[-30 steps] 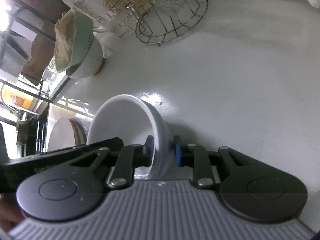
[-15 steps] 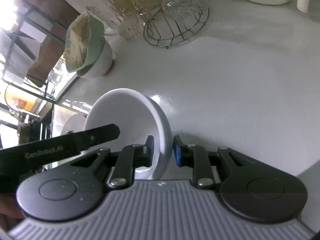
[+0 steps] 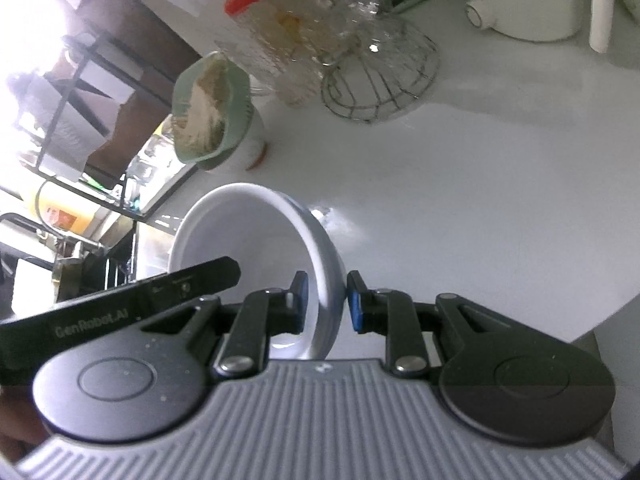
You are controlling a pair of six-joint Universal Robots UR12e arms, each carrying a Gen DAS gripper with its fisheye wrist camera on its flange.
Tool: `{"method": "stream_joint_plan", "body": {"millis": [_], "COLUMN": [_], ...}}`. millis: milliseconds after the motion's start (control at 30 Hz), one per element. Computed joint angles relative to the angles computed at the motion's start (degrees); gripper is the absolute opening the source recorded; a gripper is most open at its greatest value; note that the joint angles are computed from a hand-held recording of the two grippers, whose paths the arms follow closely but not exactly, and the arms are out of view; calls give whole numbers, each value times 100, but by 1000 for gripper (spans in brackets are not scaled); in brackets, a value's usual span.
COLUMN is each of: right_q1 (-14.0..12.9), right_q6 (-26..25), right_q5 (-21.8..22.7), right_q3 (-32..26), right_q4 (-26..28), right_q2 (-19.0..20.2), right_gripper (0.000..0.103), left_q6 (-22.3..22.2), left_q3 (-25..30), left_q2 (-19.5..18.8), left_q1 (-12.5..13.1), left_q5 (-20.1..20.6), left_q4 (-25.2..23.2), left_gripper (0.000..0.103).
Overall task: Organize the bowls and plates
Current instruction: 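Lower the white bowl with the left gripper onto the plate stack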
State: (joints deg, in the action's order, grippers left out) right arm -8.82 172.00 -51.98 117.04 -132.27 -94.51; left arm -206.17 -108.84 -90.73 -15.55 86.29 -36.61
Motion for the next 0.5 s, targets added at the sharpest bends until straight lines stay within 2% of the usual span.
{"method": "stream_joint_plan", "body": {"millis": [300, 500], "right_q1": [268, 564], "right_q6": [-150, -232], "right_q5": [156, 163], "right_q3": [-76, -145], "right_q4": [-194, -225], "right_q2": [34, 58], "right_gripper": [24, 24], "left_q6": [-146, -215], "left_q3": [-302, -614], "left_q2": [352, 690], "left_q1": [287, 520], "left_q5": [29, 88], "left_q4": [137, 262], "left_gripper": [43, 43]}}
